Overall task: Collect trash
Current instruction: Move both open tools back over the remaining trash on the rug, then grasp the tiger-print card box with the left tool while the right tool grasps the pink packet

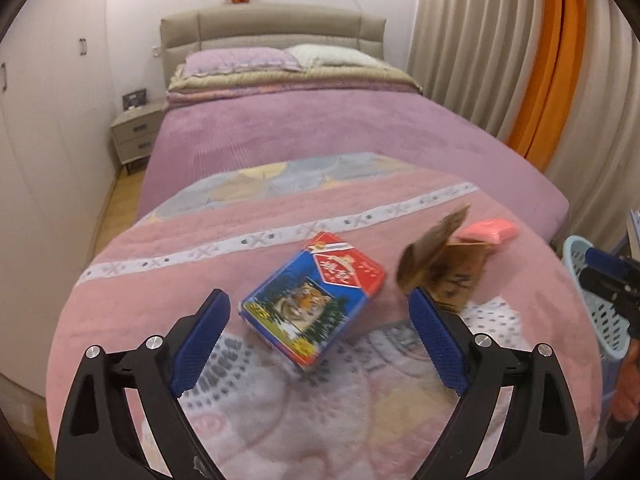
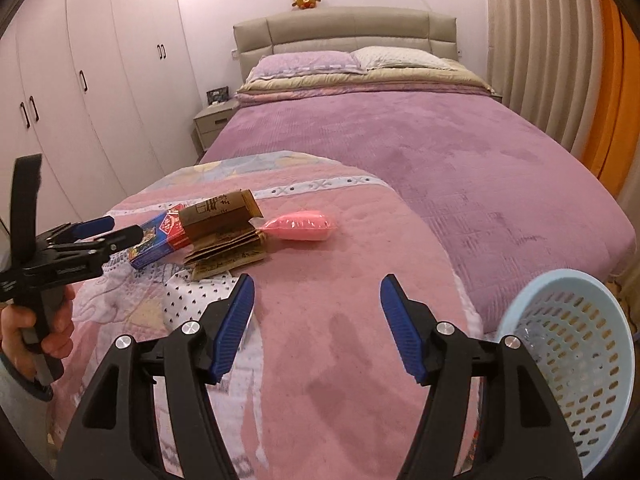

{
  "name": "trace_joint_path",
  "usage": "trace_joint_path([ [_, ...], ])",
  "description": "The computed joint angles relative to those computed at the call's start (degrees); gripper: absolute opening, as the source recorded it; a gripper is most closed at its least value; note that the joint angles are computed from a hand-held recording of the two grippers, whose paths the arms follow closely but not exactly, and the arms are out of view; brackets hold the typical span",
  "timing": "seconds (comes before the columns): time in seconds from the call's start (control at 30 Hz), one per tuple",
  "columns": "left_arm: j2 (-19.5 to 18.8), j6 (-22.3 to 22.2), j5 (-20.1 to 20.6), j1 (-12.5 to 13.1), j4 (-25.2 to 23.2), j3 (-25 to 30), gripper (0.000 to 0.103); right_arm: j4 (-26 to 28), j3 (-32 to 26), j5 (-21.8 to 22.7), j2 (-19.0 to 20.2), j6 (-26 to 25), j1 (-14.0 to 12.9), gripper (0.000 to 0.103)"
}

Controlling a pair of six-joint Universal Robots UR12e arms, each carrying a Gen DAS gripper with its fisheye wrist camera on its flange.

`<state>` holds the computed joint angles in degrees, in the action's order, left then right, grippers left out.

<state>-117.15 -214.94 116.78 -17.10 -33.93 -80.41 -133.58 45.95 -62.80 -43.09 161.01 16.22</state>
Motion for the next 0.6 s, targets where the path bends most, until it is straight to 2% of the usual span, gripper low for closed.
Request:
trace_joint_path([
  [0.3, -1.6, 4.5, -4.1, 1.4, -2.4, 1.4, 0.087, 5.2, -8.5, -1.9, 4.7, -0.4, 0.9, 0.062],
  [0.37, -1.9, 5.4, -3.2, 0.9, -3.5, 2.1, 0.085, 6.0, -9.8, -2.4, 5.5, -1.0, 1.1, 0.062],
  [0.4, -2.0, 5.9, -3.0, 0.7, -4.4, 2.5, 0.079, 6.3, -10.3, -2.6, 5.8, -1.2, 1.2, 0.062],
  [0.43, -2.2, 6.2, -2.3, 0.4, -5.5, 2.9, 0.078, 6.9, -11.2, -2.9, 6.3, -1.4, 1.3, 0.062],
  [0.5, -2.4, 5.0, -0.7, -0.1, -7.5, 3.6, 0.076, 8.1, -13.3, -3.4, 7.4, -1.7, 1.4, 0.062],
  [0.6, -2.5, 2.2, -0.1, -0.4, -6.5, 3.5, 0.073, 10.7, -16.9, -3.9, 9.3, -2.1, 1.7, 0.062],
])
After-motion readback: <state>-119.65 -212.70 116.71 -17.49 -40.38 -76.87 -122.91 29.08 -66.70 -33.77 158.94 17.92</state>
